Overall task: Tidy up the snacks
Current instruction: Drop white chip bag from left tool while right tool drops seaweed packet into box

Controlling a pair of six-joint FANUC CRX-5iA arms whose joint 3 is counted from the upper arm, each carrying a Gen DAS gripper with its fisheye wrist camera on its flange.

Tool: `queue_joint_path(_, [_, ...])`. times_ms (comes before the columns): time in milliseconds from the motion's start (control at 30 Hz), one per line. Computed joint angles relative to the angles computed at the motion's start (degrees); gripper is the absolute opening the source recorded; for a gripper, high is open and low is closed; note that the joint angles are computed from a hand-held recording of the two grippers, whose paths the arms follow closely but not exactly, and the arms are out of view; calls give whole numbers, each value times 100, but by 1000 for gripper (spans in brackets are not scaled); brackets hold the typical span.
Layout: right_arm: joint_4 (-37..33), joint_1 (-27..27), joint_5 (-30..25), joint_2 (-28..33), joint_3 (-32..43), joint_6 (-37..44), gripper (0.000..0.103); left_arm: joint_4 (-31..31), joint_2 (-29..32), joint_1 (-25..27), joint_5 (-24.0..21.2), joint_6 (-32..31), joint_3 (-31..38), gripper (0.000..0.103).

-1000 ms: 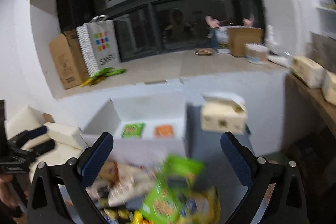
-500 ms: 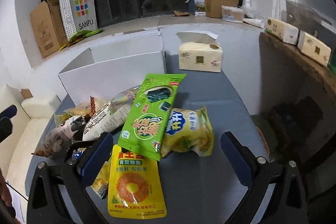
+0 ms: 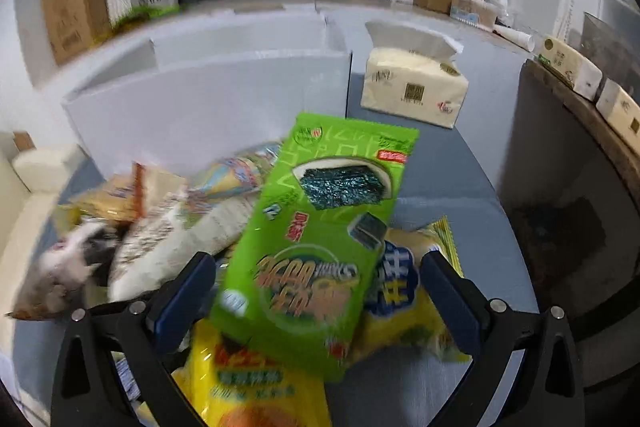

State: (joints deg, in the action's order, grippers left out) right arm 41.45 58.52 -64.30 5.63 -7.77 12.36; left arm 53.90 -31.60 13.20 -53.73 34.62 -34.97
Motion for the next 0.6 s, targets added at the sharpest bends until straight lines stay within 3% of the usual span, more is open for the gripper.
queue_joint_path(67, [52,-19,-33,40,38,13,98,-21,-13,25,-20,3,-11,103])
queue_joint_path(133, [192,22,-317,103,90,-71,66,-57,-40,79,-16,13,-28,103])
queue_joint_path(167, [300,41,-414,60,32,-183,39,-61,-53,104,-5,13,-37,103])
queue_joint_path(200, [286,19,-247,-53,-64,-215,24,-38,-57,146,-24,8,-51,103])
queue_joint_path(433, [628,118,759,-1068,-1007,-825,13,48,-49,355,-66,-18,-106,103])
queue_joint_path(600, [1041,78,2048,-1996,-1832,-1536,13,-86,45,370,-77,-100,-40,103])
